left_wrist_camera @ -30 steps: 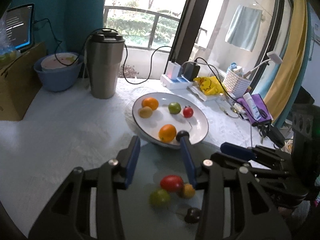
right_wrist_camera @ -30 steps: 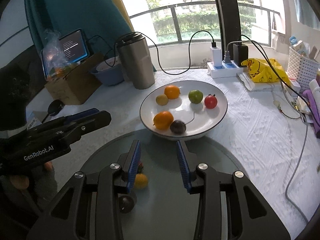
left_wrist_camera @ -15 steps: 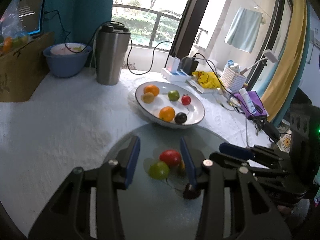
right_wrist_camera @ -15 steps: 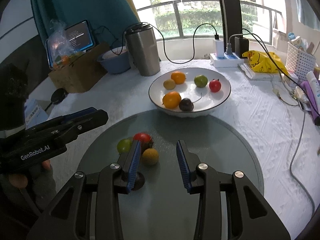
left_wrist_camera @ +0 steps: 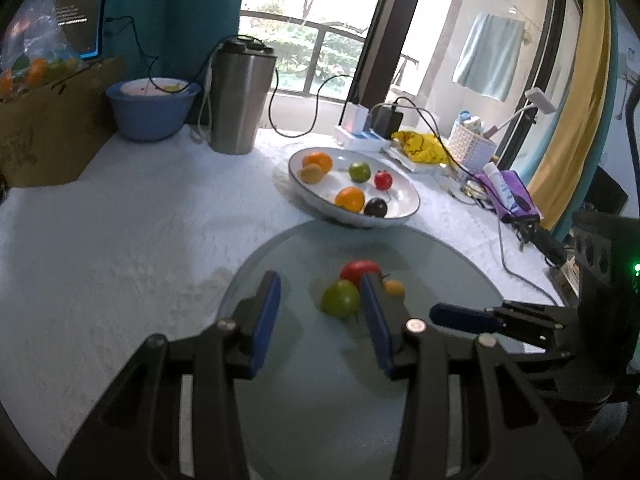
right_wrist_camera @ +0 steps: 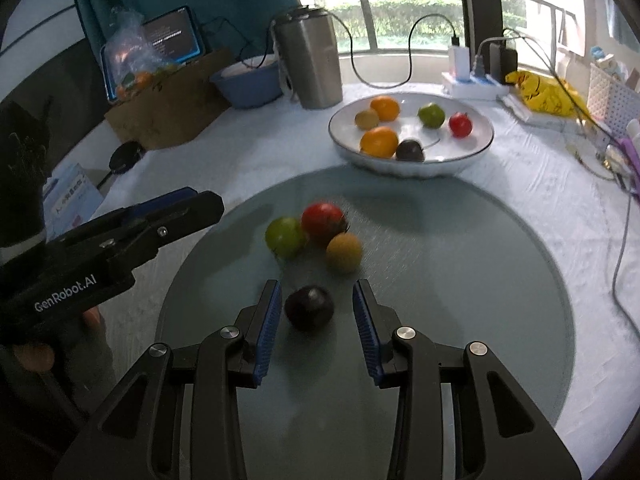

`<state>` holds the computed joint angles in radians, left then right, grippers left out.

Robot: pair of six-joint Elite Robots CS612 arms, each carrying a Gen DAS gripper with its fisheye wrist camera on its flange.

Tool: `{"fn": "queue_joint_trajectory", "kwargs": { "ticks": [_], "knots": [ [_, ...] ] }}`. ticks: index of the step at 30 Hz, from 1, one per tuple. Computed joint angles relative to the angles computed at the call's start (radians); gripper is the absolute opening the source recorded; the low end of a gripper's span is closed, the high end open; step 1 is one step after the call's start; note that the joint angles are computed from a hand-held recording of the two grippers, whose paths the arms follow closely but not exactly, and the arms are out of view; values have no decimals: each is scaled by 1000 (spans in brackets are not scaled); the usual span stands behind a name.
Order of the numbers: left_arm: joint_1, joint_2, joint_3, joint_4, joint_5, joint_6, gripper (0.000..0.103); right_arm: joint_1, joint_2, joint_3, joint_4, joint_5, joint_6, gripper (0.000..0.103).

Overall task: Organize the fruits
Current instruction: 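Move both open grippers back over the tray toward the remaining fruits, then grasp the green fruit with the left gripper while the right gripper grasps another dark plum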

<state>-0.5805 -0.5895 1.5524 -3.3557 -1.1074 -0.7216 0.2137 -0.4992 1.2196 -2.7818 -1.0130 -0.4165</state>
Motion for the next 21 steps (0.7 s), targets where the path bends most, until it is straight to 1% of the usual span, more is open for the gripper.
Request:
{"fn": "queue_joint_trajectory", "kwargs": {
  "ticks": [7, 12, 14, 15, 21],
  "knots": [
    [-6, -1, 17, 12, 6, -29, 44, 6, 8, 2, 27, -6, -27, 39],
    [-8, -2, 20, 31, 9, -51, 44, 5, 12, 0, 19, 13, -53, 39],
    [-9, -2, 17, 42, 12, -52, 44, 4, 13, 0, 15, 15, -52, 33],
    [-9, -2, 16, 47, 14, -51, 44, 3, 14, -1, 14, 21, -49, 31],
    [-8, 3, -7, 87, 9, -43, 44, -8, 16, -3, 7, 54, -43, 31]
  ]
}}
